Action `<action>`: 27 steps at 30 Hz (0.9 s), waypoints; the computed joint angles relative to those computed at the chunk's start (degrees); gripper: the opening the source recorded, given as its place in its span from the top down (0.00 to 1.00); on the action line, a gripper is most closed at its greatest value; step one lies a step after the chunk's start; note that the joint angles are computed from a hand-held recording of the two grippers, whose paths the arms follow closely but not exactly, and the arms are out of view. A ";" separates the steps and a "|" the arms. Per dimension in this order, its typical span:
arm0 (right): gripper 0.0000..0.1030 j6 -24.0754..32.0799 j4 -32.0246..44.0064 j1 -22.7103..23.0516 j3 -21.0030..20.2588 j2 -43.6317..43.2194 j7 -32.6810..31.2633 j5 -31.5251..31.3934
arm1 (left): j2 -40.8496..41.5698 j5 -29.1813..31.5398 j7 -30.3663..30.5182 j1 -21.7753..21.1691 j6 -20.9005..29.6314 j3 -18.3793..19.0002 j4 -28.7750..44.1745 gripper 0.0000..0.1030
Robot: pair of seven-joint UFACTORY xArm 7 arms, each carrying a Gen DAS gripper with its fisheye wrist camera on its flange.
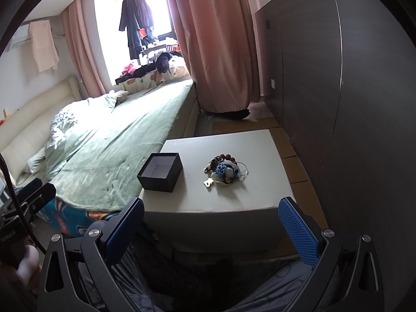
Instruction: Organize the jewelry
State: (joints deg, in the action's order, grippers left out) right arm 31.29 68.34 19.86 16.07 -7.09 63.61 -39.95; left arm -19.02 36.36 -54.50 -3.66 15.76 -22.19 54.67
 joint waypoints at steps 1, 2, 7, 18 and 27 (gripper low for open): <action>0.00 -0.03 -0.04 0.00 -0.04 -0.07 -0.03 0.04 | 0.02 -0.03 0.08 -0.06 0.12 0.02 0.10 0.00; 0.00 -0.01 -0.08 -0.01 -0.02 -0.14 0.05 -0.01 | 0.05 0.01 0.09 -0.07 0.16 0.02 0.20 0.00; 0.00 0.07 -0.05 -0.19 -0.01 -0.27 0.34 -0.13 | 0.32 -0.14 0.42 -0.34 0.24 0.19 0.42 0.00; 0.00 -0.79 -0.46 -0.73 -0.79 1.02 1.62 -0.53 | 6.94 0.22 2.87 -3.30 0.74 2.34 5.27 0.00; 0.00 -4.94 -2.55 -2.62 -3.63 2.60 2.84 0.23 | 16.41 0.84 5.39 -9.73 0.98 7.43 12.91 0.00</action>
